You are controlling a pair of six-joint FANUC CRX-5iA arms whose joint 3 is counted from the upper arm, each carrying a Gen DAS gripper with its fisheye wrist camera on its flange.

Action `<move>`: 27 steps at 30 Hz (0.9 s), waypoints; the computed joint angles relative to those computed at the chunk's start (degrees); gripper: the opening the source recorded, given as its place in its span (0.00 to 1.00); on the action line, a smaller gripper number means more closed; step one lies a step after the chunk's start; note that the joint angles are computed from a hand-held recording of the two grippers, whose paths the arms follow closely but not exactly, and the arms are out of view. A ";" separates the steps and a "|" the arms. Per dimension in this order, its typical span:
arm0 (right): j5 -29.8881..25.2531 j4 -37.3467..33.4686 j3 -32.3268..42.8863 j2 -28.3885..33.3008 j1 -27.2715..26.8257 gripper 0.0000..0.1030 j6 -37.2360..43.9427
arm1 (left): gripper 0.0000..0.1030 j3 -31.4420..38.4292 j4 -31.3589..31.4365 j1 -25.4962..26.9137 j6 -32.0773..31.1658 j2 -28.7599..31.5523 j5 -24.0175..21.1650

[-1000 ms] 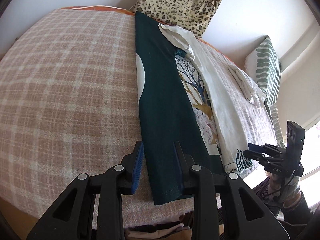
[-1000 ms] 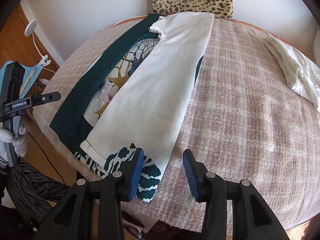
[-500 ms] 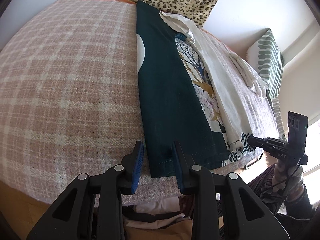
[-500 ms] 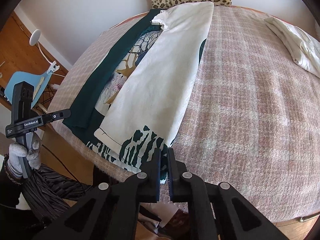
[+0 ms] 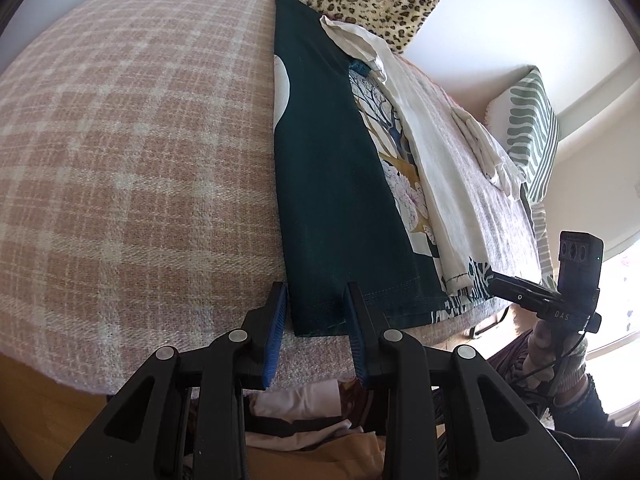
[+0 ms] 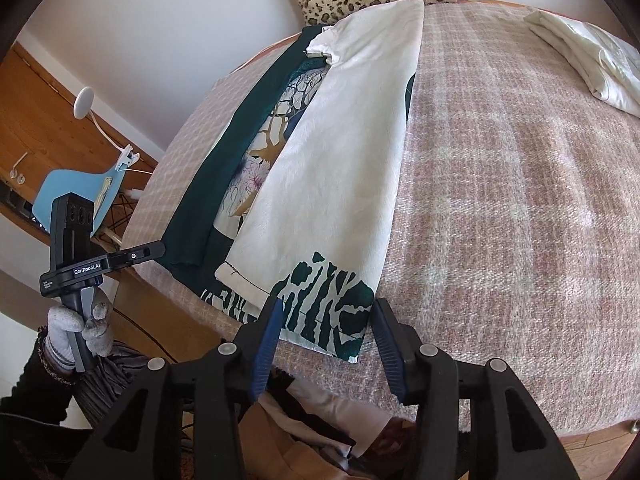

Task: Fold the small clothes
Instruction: 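Move both grippers to the hem end of the folded t-shirt, then close left gripper on the green hem while right gripper grasps the cream hem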

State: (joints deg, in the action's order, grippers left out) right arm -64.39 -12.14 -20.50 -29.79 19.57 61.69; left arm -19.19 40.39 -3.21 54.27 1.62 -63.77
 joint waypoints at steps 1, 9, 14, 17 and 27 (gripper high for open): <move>0.08 0.80 -0.15 -0.05 0.53 0.45 -0.18 | 0.26 0.05 0.13 -0.02 -0.04 0.11 -0.05; -0.81 0.34 0.41 0.78 -0.21 0.31 2.08 | 0.24 0.08 0.45 -0.67 -1.47 0.29 0.74; -0.43 -0.06 -0.36 -0.04 -1.51 0.10 1.64 | 0.10 0.01 -1.19 -1.34 -1.44 -0.26 2.25; -0.54 -6.03 0.13 0.08 -6.65 0.04 3.90 | 0.05 -0.59 -0.04 -1.11 -2.31 -0.40 2.25; -0.72 -11.27 0.87 0.57 -9.42 0.07 7.95 | 0.03 -0.62 1.27 -1.71 -3.29 -0.29 2.35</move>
State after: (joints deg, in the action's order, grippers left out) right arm -65.11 -23.41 -19.64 -29.22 10.15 69.64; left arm -19.82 41.65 -4.92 50.97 1.33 -61.42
